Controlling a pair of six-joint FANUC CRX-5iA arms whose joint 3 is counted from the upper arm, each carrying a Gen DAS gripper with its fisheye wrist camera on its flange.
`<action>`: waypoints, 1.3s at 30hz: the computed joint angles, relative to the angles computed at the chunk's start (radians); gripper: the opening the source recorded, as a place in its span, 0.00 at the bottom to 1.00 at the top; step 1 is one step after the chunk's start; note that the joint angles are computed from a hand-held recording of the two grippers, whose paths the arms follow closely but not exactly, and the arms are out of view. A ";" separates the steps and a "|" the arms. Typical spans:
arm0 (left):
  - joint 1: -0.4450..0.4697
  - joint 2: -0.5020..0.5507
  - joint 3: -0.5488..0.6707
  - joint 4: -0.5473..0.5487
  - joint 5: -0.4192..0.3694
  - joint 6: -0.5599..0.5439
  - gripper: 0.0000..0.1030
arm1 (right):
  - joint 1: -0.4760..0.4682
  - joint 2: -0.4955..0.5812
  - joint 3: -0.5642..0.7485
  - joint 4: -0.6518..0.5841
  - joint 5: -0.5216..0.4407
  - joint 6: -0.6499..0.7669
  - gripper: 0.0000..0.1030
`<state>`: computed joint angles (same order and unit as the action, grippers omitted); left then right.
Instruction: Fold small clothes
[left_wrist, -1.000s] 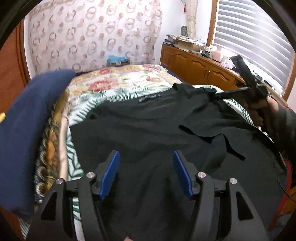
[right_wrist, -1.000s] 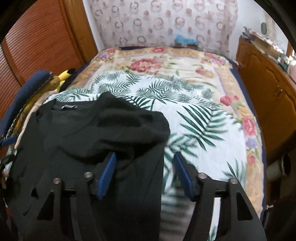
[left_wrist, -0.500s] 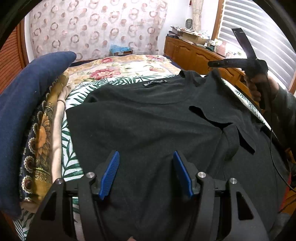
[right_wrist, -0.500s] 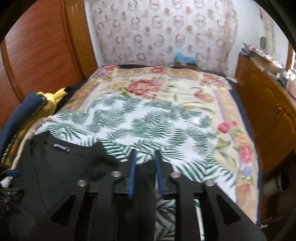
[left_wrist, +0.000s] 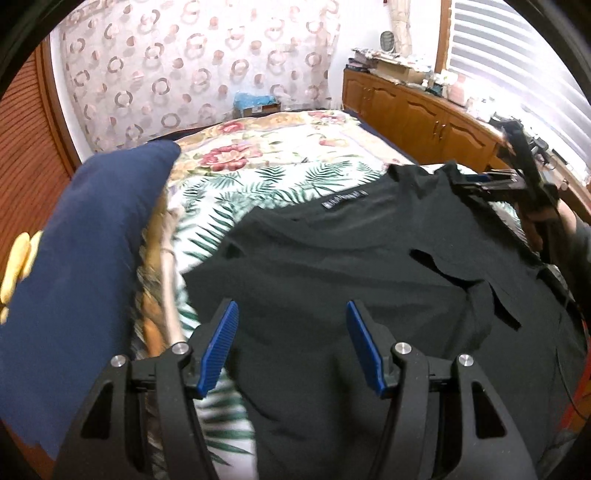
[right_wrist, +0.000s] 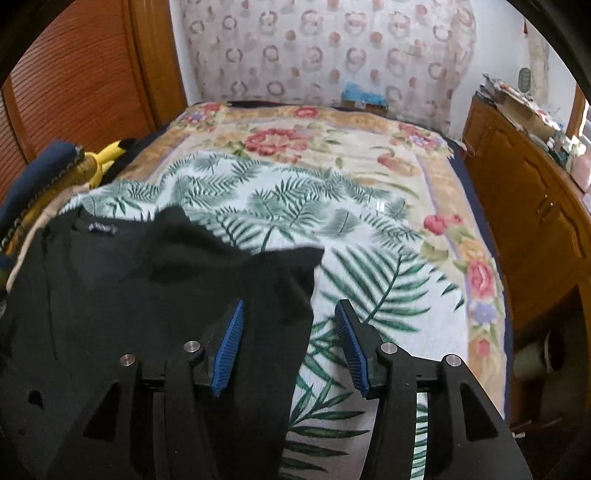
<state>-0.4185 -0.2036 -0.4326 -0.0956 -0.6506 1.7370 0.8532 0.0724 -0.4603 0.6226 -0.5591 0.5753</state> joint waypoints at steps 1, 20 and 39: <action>0.006 0.005 0.009 -0.003 -0.009 -0.003 0.58 | -0.001 -0.003 -0.017 0.030 0.013 -0.026 0.51; 0.040 0.188 0.184 0.005 -0.196 -0.113 0.49 | -0.002 -0.007 -0.049 0.096 0.048 -0.090 0.54; 0.026 0.190 0.181 -0.013 -0.174 -0.081 0.04 | 0.035 -0.014 -0.021 -0.003 0.050 0.076 0.05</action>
